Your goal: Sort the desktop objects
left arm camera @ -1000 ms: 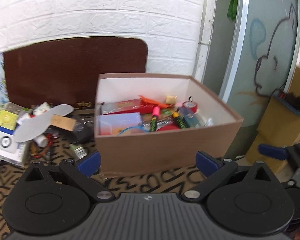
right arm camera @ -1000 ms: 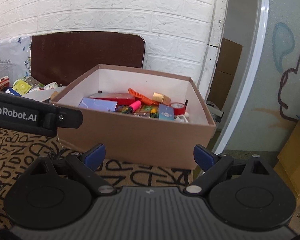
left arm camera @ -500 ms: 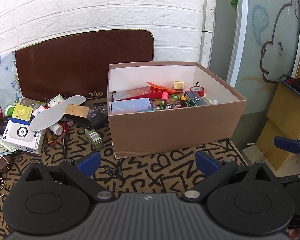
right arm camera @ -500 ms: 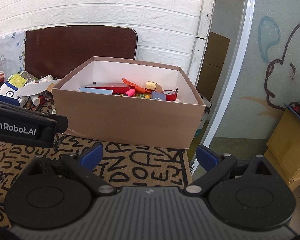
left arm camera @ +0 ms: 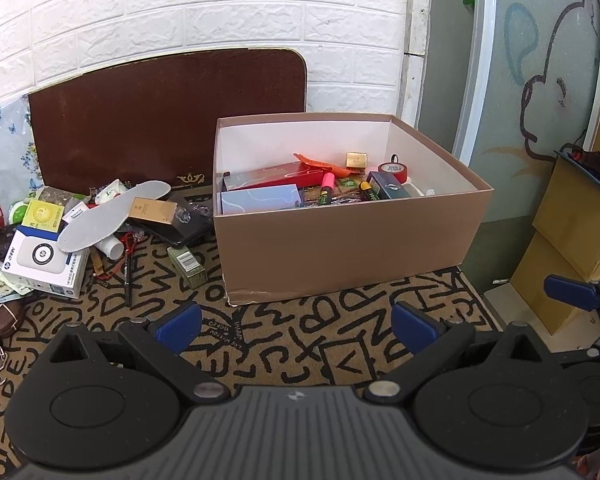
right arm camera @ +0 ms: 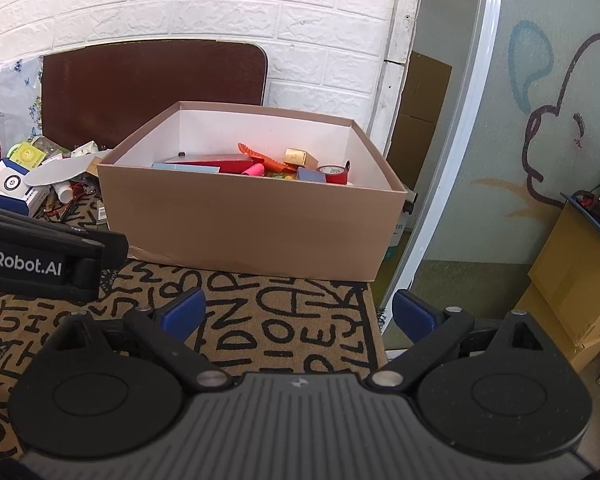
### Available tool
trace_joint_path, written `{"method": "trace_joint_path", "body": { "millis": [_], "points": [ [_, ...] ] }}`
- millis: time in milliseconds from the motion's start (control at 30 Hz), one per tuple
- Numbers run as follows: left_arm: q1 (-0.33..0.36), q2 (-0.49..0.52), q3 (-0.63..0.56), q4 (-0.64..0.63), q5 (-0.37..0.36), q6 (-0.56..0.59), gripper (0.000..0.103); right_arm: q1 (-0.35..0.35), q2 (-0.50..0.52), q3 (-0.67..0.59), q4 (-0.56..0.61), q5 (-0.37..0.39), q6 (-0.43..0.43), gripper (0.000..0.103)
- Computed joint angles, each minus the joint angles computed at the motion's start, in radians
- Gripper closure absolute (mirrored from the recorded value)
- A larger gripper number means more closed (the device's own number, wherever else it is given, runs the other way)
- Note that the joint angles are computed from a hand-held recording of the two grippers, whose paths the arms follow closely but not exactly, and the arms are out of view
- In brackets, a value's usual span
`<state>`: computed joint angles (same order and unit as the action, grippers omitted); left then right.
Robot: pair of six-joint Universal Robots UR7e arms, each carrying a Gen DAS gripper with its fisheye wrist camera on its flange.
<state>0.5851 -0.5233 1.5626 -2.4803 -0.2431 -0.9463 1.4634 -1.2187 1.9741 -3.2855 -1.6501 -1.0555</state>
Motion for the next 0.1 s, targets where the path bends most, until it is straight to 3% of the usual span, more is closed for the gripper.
{"method": "trace_joint_path", "body": {
  "millis": [100],
  "points": [
    [0.0, 0.002, 0.001, -0.019, -0.004, 0.024, 0.0, 0.003, 0.004, 0.0, -0.001, -0.004, 0.001, 0.006]
  ]
}}
